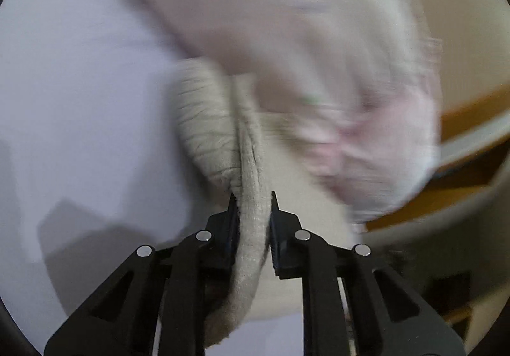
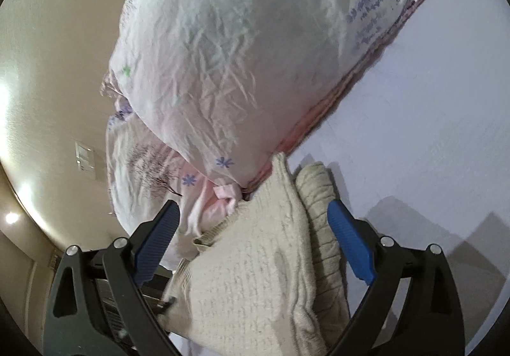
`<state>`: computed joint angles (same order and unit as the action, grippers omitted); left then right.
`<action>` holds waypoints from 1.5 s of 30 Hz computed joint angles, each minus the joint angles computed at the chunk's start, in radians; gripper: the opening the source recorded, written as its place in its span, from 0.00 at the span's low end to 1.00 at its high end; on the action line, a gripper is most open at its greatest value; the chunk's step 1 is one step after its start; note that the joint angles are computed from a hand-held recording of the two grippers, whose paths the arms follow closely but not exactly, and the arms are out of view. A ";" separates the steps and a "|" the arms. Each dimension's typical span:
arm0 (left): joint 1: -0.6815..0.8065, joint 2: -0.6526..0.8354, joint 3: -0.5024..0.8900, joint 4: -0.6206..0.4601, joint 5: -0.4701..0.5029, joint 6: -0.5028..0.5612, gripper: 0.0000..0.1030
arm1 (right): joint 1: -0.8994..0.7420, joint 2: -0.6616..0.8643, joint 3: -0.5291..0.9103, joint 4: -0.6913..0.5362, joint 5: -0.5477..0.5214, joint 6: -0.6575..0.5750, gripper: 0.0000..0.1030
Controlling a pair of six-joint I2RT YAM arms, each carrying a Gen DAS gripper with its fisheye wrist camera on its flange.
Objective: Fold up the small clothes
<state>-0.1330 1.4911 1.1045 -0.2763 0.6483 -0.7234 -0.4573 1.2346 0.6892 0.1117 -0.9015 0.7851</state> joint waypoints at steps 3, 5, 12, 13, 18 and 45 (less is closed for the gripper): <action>-0.159 0.036 0.106 0.147 0.043 -0.109 0.16 | -0.024 -0.036 -0.007 0.013 0.009 0.007 0.91; -0.275 0.139 0.170 0.328 0.087 -0.248 0.16 | -0.043 -0.054 -0.008 0.001 0.028 -0.006 0.91; -0.482 0.556 0.425 0.678 0.293 -0.631 0.19 | -0.113 -0.010 0.036 -0.097 0.034 -0.079 0.91; -0.479 0.531 0.417 0.619 0.287 -0.552 0.19 | -0.120 0.004 0.050 -0.115 0.016 -0.089 0.91; -0.372 0.278 0.350 0.043 0.018 0.018 0.65 | -0.127 0.111 0.206 -0.384 -0.166 -0.290 0.95; -0.321 0.025 0.067 -0.108 -0.471 0.415 0.54 | 0.505 0.115 0.330 -0.676 0.330 -0.495 0.45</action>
<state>-0.4543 1.5160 1.1714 -0.3842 0.1769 -0.3080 0.0481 1.3495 1.0191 -0.5642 -0.5718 0.2897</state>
